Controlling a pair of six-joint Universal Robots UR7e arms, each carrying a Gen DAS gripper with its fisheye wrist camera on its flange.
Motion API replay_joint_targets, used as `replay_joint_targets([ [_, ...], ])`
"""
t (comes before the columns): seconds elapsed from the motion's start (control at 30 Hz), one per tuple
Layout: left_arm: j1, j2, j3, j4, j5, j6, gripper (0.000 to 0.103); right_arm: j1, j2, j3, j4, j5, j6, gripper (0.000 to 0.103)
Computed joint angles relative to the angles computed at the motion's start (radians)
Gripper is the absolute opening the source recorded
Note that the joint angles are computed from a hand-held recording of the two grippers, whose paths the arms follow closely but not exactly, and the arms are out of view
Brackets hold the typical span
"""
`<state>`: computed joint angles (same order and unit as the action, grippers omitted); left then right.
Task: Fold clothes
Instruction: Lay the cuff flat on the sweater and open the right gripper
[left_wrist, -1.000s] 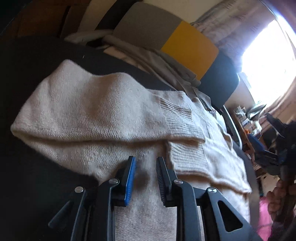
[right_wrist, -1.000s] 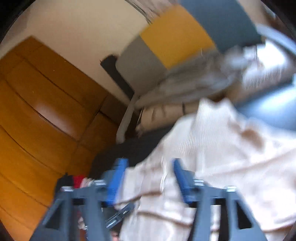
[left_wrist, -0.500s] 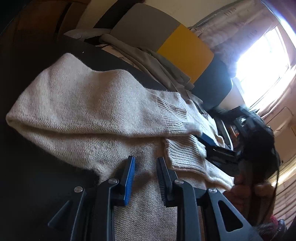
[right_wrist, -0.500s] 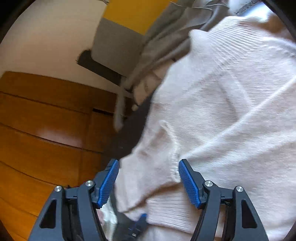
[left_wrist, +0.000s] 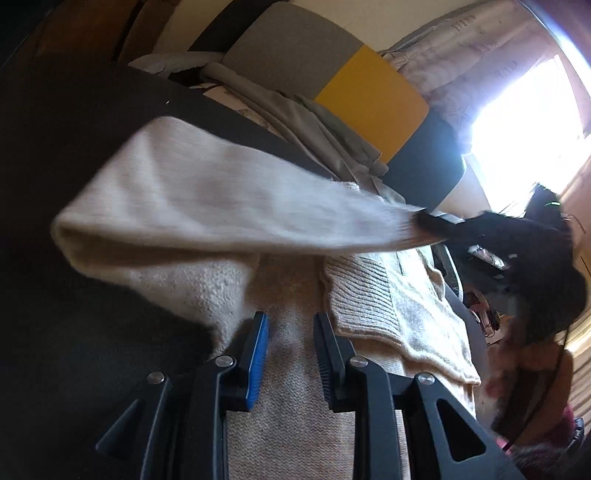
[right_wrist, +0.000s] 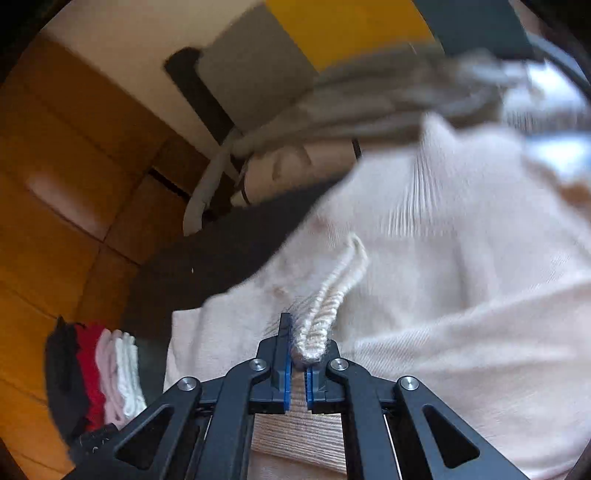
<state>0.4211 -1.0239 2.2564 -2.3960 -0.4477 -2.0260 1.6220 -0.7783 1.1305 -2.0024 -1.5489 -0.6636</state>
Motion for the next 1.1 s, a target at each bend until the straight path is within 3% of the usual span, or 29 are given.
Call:
replay_joint_targets([
  [0.27, 0.035, -0.053, -0.081, 0.213, 0.0, -0.046, 0.025, 0.006, -0.019, -0.154, 0.038, 0.076, -0.076, 0.005],
  [0.43, 0.041, -0.029, -0.114, 0.229, -0.024, -0.005, 0.025, -0.03, -0.026, -0.234, 0.029, 0.067, -0.091, 0.005],
  [0.6, 0.057, 0.022, -0.126, 0.163, -0.07, 0.045, 0.025, -0.106, 0.005, -0.343, 0.063, 0.005, -0.05, 0.005],
  [0.87, -0.021, 0.007, -0.071, 0.199, -0.077, -0.067, 0.025, -0.223, 0.041, -0.373, 0.082, -0.089, 0.04, 0.006],
  [1.1, -0.07, -0.004, -0.071, 0.281, -0.127, -0.108, 0.025, -0.255, 0.03, -0.354, 0.074, -0.061, 0.062, 0.006],
])
